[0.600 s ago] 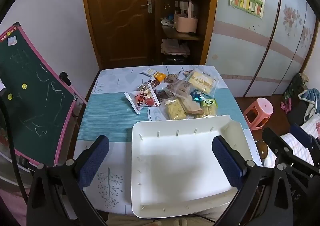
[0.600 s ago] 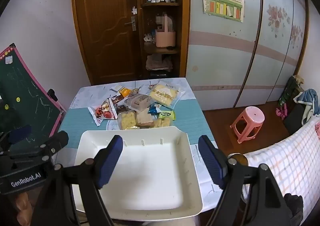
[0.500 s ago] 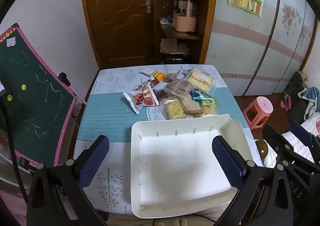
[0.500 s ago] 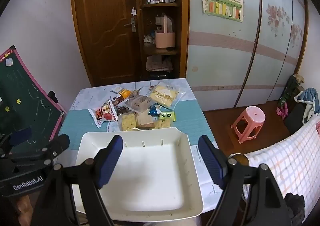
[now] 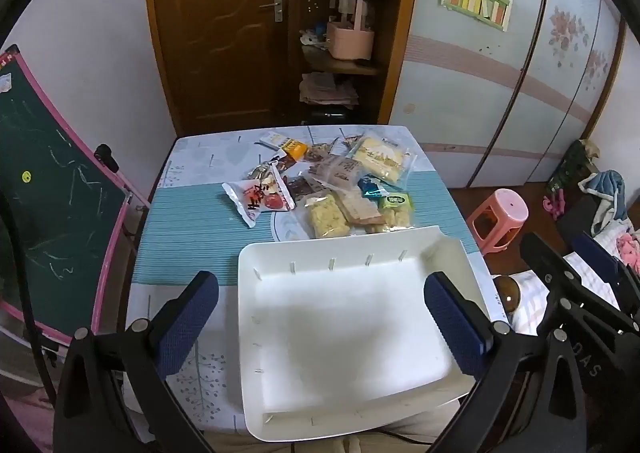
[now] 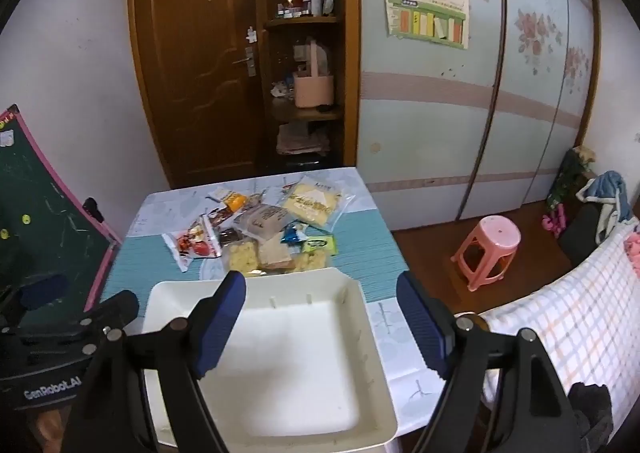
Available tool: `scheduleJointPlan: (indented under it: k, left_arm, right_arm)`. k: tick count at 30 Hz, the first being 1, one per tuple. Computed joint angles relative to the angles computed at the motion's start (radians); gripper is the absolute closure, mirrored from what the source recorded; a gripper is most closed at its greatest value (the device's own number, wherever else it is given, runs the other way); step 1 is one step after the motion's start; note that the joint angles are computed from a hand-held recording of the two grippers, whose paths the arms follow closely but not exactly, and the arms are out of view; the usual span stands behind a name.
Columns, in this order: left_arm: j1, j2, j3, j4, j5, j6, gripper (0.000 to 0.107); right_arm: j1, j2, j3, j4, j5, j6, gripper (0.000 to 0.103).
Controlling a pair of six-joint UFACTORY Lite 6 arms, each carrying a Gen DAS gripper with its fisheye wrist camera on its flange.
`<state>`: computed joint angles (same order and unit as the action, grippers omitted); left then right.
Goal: Organize snacks
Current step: 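Move both tools from the white tray toward the snack pile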
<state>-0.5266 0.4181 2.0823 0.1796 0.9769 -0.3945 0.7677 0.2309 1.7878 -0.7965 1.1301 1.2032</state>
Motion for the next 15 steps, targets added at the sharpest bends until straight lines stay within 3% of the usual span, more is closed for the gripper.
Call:
scheduleJointPlan:
  k: [15]
  left_arm:
    - [0.034, 0.175, 0.247, -0.038, 0.098, 0.03, 0.005]
  right_arm:
    - [-0.081, 0.01, -0.003, 0.11, -0.132, -0.081, 0.024]
